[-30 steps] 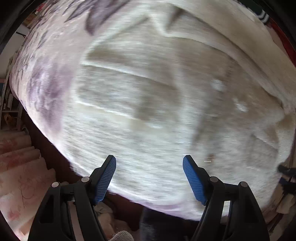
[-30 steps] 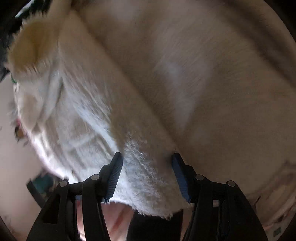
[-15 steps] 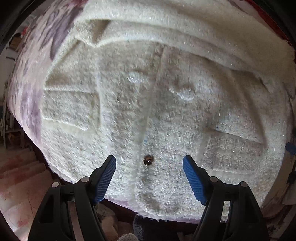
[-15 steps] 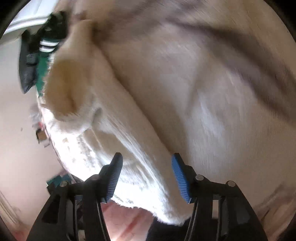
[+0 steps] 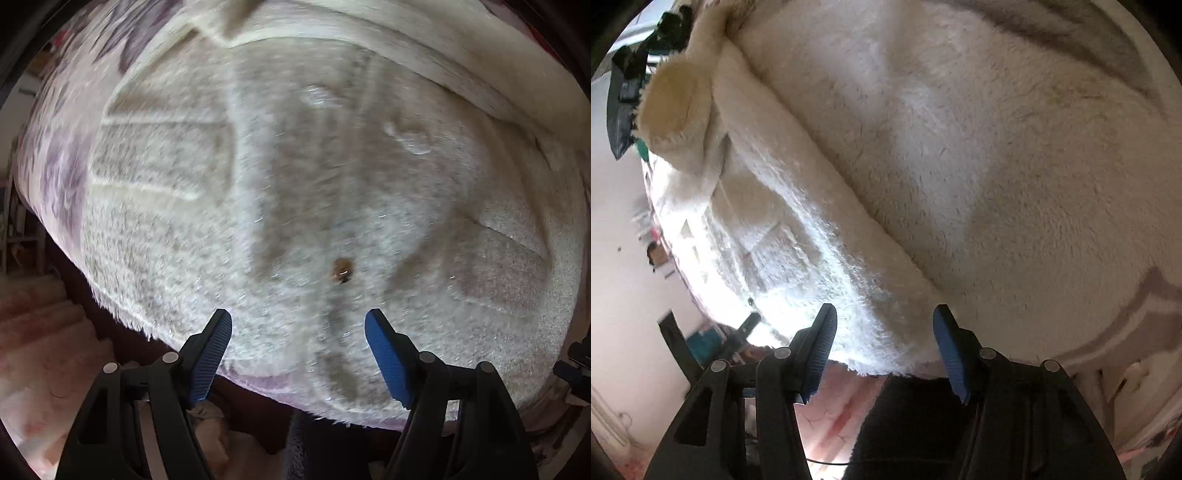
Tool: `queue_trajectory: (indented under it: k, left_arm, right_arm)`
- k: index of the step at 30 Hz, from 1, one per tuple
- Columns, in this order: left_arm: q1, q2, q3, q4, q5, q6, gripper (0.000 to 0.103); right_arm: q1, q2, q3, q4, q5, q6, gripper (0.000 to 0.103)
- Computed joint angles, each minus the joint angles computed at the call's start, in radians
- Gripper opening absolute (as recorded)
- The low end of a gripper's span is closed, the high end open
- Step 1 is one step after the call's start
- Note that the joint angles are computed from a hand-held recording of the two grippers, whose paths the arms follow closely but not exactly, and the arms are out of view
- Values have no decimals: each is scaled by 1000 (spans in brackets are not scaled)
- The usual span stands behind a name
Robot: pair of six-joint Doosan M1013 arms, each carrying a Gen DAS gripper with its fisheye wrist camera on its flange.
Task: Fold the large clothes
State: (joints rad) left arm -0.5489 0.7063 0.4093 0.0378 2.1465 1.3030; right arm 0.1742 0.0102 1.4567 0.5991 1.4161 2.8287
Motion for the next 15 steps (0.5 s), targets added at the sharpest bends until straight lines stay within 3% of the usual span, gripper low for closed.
queue_trajectory:
  k: [3,5,6,7,8,9,11,14,15]
  left_arm:
    - [50,-68,150,-227,-68,-116,73]
    - [57,-98,223,-274,-102,-126,73]
    - [58,-119,268,-279,-136,-124,68]
    - [58,-138,306,-271,-173,-120,36]
    - [60,-161,349,-267,-213,-125,17]
    - [65,-179,377,-265,-242,-128,8]
    - [70,-226,421,-247,-319,-106,5]
    - [91,-266,421,-235,-367,-47,5]
    - [101,-270,409,-243,-372,-29,5]
  right_arm:
    - [26,5,-8,-19,31,80,56]
    - [36,-19,22,-25,32,112,56]
    - [49,-12,14,-33,29,133,56]
    - [51,-20,21,-36,33,138,56]
    - [46,-38,41,-41,41,133,56]
    - [38,-40,46,-46,47,127,56]
    - [56,-40,39,-60,34,151,56]
    - [88,-40,27,-81,0,195,56]
    - [74,-62,44,-88,-8,191,56]
